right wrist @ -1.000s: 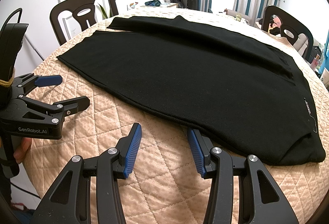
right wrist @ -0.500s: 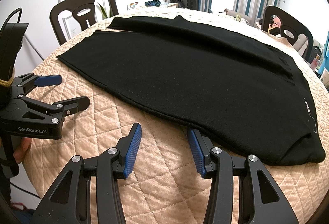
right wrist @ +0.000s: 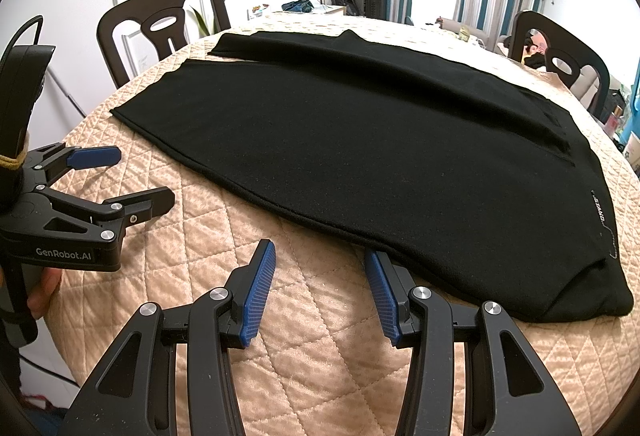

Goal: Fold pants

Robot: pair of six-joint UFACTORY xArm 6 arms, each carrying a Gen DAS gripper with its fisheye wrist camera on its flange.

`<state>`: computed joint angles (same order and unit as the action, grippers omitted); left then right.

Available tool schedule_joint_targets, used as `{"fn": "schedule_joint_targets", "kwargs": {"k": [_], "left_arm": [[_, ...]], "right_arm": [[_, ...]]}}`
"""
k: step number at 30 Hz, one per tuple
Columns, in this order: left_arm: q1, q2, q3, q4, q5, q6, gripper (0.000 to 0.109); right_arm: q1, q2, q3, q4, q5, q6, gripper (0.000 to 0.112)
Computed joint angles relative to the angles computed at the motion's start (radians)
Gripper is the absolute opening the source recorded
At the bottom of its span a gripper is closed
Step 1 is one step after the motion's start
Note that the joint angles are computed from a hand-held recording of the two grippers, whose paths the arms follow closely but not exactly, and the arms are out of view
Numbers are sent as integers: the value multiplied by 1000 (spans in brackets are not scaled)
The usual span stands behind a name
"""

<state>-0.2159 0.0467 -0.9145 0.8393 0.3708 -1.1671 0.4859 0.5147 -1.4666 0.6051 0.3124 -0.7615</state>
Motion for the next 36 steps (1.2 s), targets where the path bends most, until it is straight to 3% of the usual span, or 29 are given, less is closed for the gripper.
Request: {"fn": "schedule_joint_targets", "kwargs": {"k": [11, 21, 31, 34, 36], "left_arm": [[-3, -5, 2, -3, 7, 3, 102], [24, -12, 18, -49, -24, 66, 102], [136, -74, 115, -63, -182, -18, 101], [166, -81, 121, -71, -189, -42, 101], [198, -76, 130, -89, -236, -47, 100]], "right_arm": [[-3, -6, 1, 45, 28, -35, 47], [-60, -58, 57, 134, 30, -76, 47], [-198, -75, 77, 214, 22, 40, 47], [-236, -60, 45, 306, 62, 37, 47], [-261, -46, 17, 383, 99, 22, 47]]}}
